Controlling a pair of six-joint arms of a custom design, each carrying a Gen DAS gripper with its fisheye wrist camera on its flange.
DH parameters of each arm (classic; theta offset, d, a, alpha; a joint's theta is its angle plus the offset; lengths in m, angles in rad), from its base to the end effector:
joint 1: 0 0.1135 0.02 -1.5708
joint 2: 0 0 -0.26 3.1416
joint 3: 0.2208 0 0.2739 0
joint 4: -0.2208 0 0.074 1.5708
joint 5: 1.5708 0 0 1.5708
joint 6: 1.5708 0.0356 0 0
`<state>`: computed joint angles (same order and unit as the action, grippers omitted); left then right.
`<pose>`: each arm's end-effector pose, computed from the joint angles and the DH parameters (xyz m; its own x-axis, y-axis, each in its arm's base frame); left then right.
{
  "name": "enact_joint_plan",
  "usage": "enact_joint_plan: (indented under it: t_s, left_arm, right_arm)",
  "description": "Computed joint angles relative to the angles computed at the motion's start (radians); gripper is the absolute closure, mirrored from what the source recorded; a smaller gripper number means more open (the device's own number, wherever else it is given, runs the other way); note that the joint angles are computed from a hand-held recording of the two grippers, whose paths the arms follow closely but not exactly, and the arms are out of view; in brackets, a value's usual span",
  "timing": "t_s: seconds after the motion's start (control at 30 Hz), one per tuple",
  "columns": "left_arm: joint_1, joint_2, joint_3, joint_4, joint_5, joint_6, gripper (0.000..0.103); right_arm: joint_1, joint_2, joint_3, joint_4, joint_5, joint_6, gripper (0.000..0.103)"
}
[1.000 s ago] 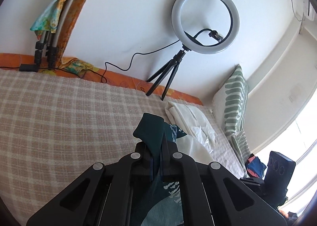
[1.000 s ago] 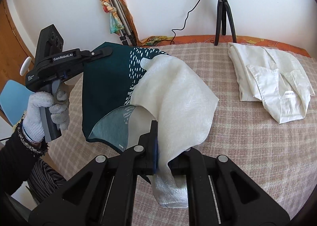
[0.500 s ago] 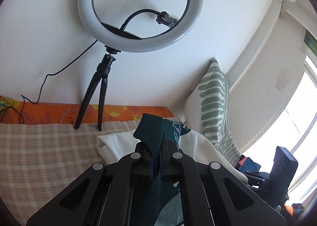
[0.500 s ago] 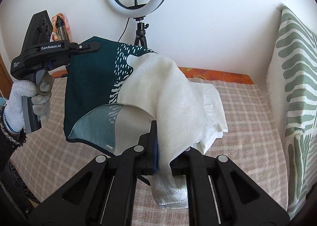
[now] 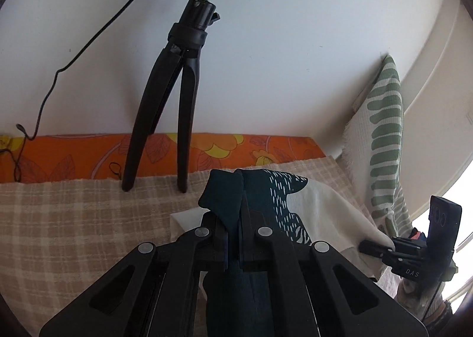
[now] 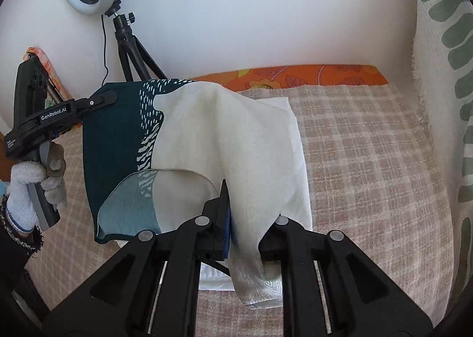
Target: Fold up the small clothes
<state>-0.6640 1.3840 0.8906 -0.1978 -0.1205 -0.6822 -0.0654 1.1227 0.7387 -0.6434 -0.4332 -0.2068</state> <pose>0.2544 -0.1937 0.2255 -0.7294 -0.2240 -0.6464 0.1017 0.8988 -0.4263 0.2331 -0.0003 0.2123 -0.8036 -0.1341 -0.5798 -0.3293 0.9118 0.2455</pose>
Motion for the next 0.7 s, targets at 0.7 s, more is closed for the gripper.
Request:
enact_joint_plan:
  t_s: [0.7]
  left_arm:
    - [-0.169, 0.025, -0.004, -0.061, -0.015, 0.068, 0.095]
  right_arm:
    - [-0.116, 0.374, 0.207, 0.199, -0.181, 0.252, 0.036]
